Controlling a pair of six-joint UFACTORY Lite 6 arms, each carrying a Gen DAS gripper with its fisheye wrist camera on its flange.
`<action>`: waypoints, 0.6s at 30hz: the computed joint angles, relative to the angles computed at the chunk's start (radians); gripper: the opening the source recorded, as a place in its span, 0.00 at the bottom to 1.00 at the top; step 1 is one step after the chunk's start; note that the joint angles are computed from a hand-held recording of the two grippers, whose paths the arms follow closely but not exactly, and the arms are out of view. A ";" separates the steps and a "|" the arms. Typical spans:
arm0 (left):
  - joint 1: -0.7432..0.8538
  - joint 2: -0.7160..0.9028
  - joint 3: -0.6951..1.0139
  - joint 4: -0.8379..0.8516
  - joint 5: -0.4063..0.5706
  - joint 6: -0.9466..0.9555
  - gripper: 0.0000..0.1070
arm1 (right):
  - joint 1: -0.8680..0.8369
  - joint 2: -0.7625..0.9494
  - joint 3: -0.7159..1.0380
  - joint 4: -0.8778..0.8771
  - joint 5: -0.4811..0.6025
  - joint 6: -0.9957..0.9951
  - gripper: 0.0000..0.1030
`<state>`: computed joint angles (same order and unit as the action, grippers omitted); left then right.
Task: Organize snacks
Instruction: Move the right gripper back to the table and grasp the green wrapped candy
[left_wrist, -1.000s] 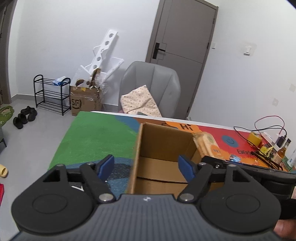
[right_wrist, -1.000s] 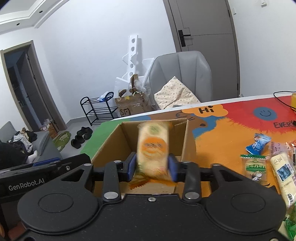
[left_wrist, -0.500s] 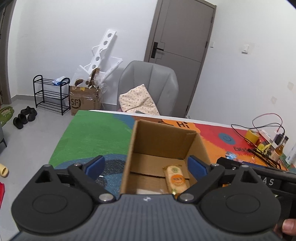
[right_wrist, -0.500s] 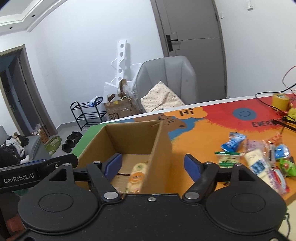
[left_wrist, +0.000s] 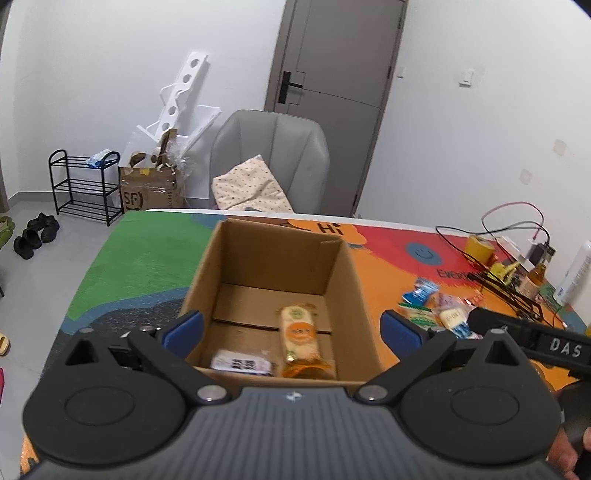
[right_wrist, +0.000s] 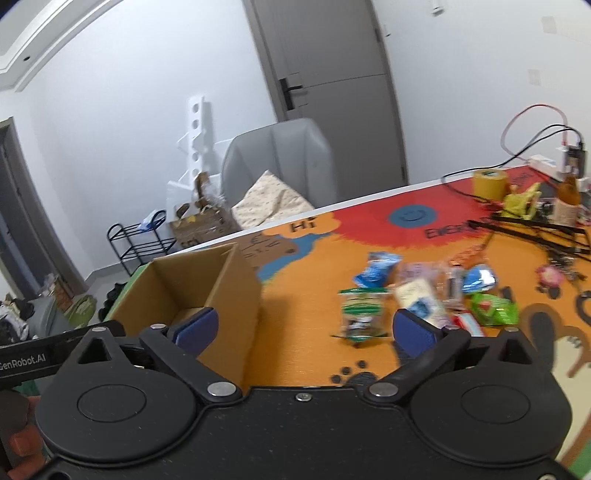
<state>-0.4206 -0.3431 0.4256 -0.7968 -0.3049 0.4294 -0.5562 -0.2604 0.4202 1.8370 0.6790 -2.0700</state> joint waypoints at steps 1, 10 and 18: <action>-0.020 0.001 0.001 -0.025 -0.007 0.020 0.95 | -0.028 -0.001 0.001 -0.018 0.009 0.002 1.00; -0.186 0.061 0.040 -0.127 -0.062 0.061 0.96 | -0.268 0.075 0.034 -0.124 0.096 -0.024 1.00; -0.317 0.177 0.120 -0.201 -0.115 0.089 0.96 | -0.420 0.207 0.096 -0.159 0.158 -0.075 1.00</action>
<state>-0.7380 -0.1658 0.5453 -0.9977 -0.4195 0.5186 -0.9760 -0.0535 0.5165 1.6779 0.8365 -2.1448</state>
